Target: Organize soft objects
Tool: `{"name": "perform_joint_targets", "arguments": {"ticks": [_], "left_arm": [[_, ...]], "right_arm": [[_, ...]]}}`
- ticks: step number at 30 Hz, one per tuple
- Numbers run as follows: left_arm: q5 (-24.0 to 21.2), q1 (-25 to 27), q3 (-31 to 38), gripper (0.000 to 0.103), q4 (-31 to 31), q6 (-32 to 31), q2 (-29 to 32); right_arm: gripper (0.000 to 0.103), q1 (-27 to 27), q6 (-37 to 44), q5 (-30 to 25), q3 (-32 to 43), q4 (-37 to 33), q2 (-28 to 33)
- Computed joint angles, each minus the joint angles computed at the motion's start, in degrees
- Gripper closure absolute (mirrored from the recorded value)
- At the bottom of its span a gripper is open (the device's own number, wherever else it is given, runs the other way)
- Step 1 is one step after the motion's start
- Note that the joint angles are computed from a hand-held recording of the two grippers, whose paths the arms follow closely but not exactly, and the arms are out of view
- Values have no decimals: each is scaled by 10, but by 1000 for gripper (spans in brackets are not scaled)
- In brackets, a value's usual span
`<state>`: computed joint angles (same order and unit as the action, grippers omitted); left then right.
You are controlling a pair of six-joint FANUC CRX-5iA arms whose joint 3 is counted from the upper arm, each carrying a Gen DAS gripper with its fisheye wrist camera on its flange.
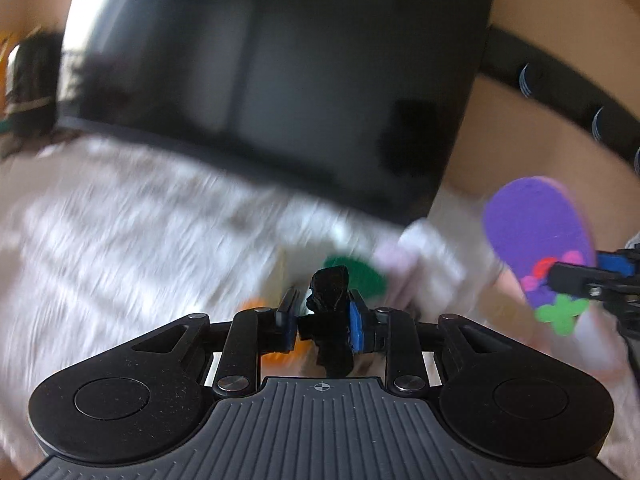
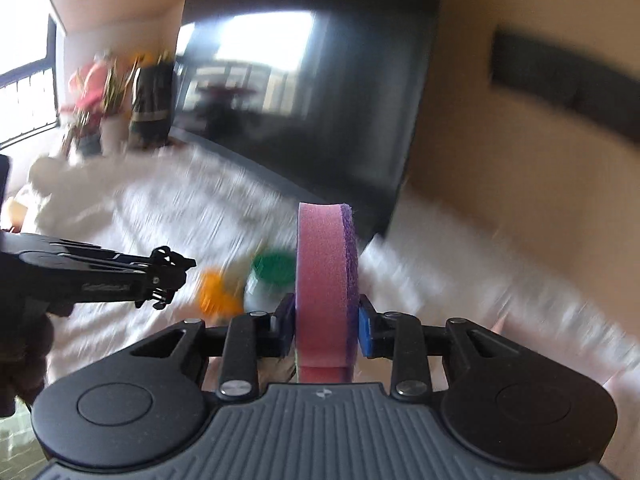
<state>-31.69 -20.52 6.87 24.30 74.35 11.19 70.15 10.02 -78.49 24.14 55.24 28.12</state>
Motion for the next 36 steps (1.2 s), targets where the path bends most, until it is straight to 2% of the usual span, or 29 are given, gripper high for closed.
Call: {"name": "perform_joint_targets", "arguments": {"ticks": [4,8,13,20,24,25,26,27,28,29,31,33,36], "left_arm": [[5,-19,55,74,75,-67,40],[-3,-54,106,74,144,-127,83],[-66,-100,182,74,186,-165,147],[-181,-145,305,74,167,-144,240],[-232,-157,378,74,186,-113,302],[-251,-162,415,74,167,-87,324],[-284,-169,475,74,117,-52,351],[-294,-178,514,74,65,-31,368],[-290,-187,529,74,24,-24,372],[-275,-191,520,74,12,-28,369],[-212,-186,440,74,68,-42,340],[-199,-174,408,74,118,-29,329],[-180,-168,374,74,110,-43,301]], "right_arm": [[73,4,-14,-49,-20,65,-29],[73,18,-41,-118,-71,113,-71],[73,41,-96,-209,-125,109,-114],[73,81,-184,-297,-193,52,-158],[73,95,-248,-307,-233,3,-186],[73,95,-259,-303,-241,-8,-191],[73,90,-264,-293,-247,-16,-194],[73,86,-273,-282,-256,-27,-198],[73,84,-278,-274,-262,-36,-199],[73,79,-279,-267,-269,-44,-197],[72,61,-275,-255,-273,-59,-190],[66,58,-295,-226,-293,-69,-197],[62,58,-312,-189,-311,-89,-203]]}}
